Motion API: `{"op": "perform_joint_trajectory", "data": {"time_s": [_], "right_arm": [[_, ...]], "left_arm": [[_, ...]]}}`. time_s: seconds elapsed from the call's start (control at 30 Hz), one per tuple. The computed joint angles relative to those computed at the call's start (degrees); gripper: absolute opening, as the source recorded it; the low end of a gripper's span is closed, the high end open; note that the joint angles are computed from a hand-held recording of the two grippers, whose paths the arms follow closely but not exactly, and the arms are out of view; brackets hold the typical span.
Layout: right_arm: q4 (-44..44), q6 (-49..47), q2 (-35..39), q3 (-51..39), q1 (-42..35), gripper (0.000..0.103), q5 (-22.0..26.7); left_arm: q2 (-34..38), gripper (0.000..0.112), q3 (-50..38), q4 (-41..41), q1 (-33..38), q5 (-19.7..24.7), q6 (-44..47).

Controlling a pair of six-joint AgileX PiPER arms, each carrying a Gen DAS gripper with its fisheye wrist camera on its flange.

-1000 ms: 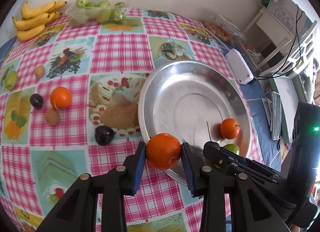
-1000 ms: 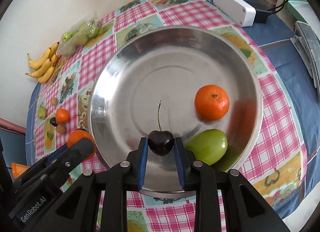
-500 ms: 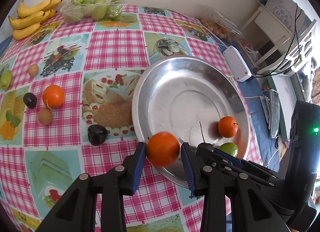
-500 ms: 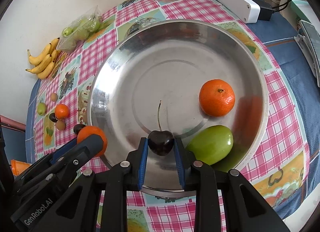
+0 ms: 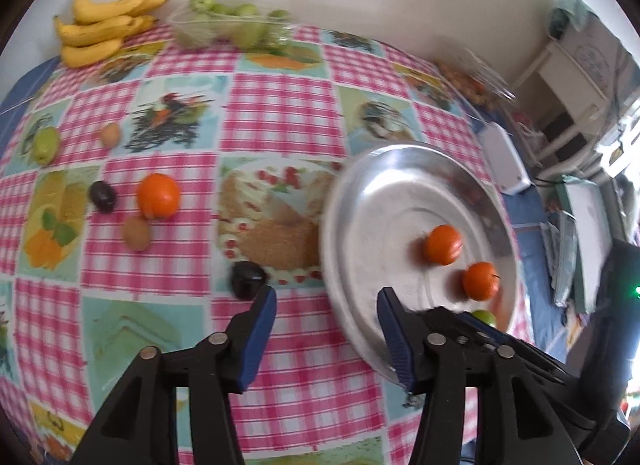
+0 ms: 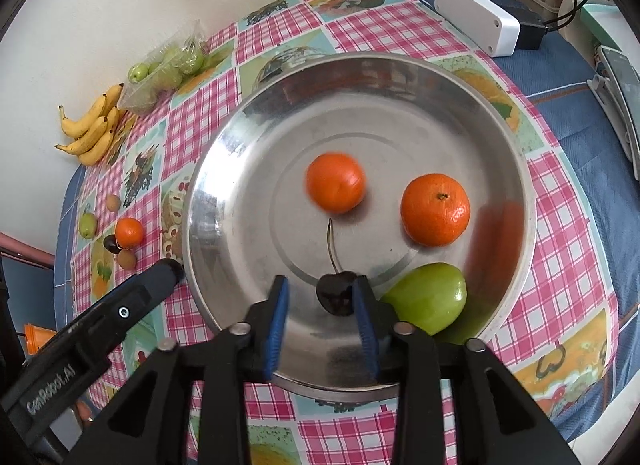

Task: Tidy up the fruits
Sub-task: 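Carry the cherry and orange into the steel bowl and release both, then withdraw both tools from the bowl toward the remaining fruit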

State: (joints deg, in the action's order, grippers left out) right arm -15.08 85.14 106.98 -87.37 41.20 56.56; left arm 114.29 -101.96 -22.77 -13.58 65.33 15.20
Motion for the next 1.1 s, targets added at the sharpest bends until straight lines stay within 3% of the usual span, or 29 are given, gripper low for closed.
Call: {"op": "perform_joint_trajectory", "data": {"time_s": [0.07, 0.23, 0.33, 0.5, 0.63, 0.73, 1.0, 1.07, 1.1], "right_arm": [[-0.66, 0.06, 0.07, -0.31, 0.06, 0.048, 0.18], [-2.41, -0.23, 1.24, -2.53, 0.38, 0.066, 2.08], [-2.88, -1.08, 2.24, -3.99, 0.55, 0.067, 3.75], [-3.11, -1.81, 2.77, -4.46, 0.6, 0.073, 3.72], [-3.65, -2.14, 2.92, -4.59, 0.73, 0.074, 3.77], [-3.84, -2.6, 3.2, -5.0, 0.78, 0.084, 3.93], [-5.61, -3.49, 4.0, -6.25, 1.12, 0.086, 4.94], [-6.17, -3.66, 4.2, -6.37, 1.17, 0.099, 4.99], [-6.66, -3.54, 4.17, -6.3, 1.29, 0.099, 4.92]], "left_arm": [[0.23, 0.059, -0.26, 1.78, 0.36, -0.32, -1.79], [0.99, 0.076, -1.06, 7.41, 1.0, -1.18, -7.12], [1.38, 0.089, -1.42, 10.06, 1.43, -1.76, -9.74], [1.3, 0.102, -1.27, 13.5, 1.59, -3.1, -12.33], [2.13, 0.103, -1.82, 16.31, 1.58, -2.7, -14.33], [2.96, 0.103, -2.32, 17.38, 2.0, -1.83, -15.37], [3.28, 0.103, -1.89, 19.57, 2.83, -2.26, -16.92], [3.31, 0.103, -1.72, 20.53, 2.79, -2.57, -17.08], [3.33, 0.103, -1.61, 20.73, 2.83, -2.72, -17.02]]}}
